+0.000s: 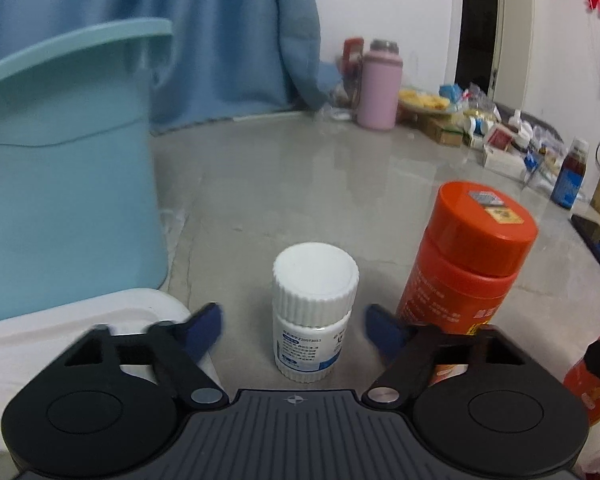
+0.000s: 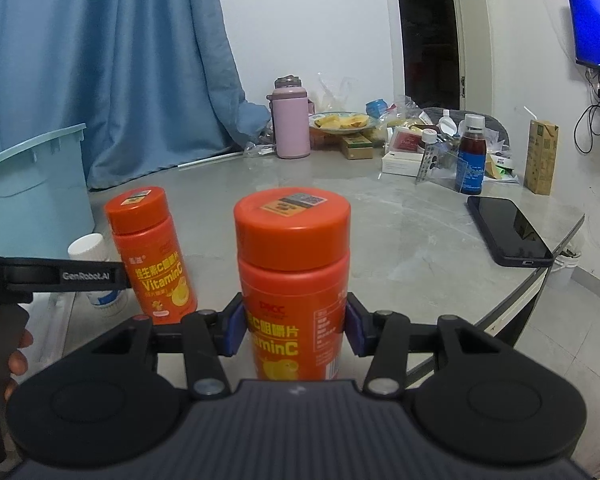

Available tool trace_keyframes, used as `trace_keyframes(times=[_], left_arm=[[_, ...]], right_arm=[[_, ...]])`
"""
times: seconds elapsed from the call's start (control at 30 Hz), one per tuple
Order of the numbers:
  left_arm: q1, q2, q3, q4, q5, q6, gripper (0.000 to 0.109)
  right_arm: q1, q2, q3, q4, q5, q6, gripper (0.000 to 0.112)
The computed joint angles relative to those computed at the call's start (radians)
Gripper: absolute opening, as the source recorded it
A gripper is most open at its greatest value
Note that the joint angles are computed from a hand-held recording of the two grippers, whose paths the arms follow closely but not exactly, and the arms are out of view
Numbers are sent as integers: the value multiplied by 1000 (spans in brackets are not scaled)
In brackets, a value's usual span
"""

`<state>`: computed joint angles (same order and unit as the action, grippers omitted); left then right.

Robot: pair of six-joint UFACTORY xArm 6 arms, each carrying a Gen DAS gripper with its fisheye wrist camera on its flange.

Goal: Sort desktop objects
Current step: 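Carry the orange bottle in the right gripper while the left gripper grasps the white pill bottle, then carry both bottles over the blue tub with both grippers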

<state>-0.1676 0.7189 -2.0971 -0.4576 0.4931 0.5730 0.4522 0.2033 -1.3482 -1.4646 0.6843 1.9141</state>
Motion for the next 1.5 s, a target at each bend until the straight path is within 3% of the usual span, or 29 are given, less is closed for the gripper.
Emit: trace_keyframes(times=[0.03,0.17,0.33,0.57,0.83,1.13,1.37,1.5], left_arm=[[2,20,-35,7,38,2,37],[5,21,-39,-46,53,60,38],[0,-40,46,-115,13,124,38],[-7,-200,254,-119,-65,134,38],[16,-442,580,-28,-179,17,38],[116,-711,879,179,-219,-233,38],[222,-836,972,289,-180,-345,38],[268,-838,941,269,-147,-325,38]], right_arm=[[-1,-1,1,-2,0,3,49],[-4,-5,3,2,-5,2,49],[-1,-14,11,5,-18,-7,49],[12,-58,52,-12,-53,-18,49],[33,-129,125,-31,-123,-34,49],[68,-155,131,-15,-219,-118,49],[95,-126,80,24,-288,-196,49],[115,-95,30,63,-299,-254,49]])
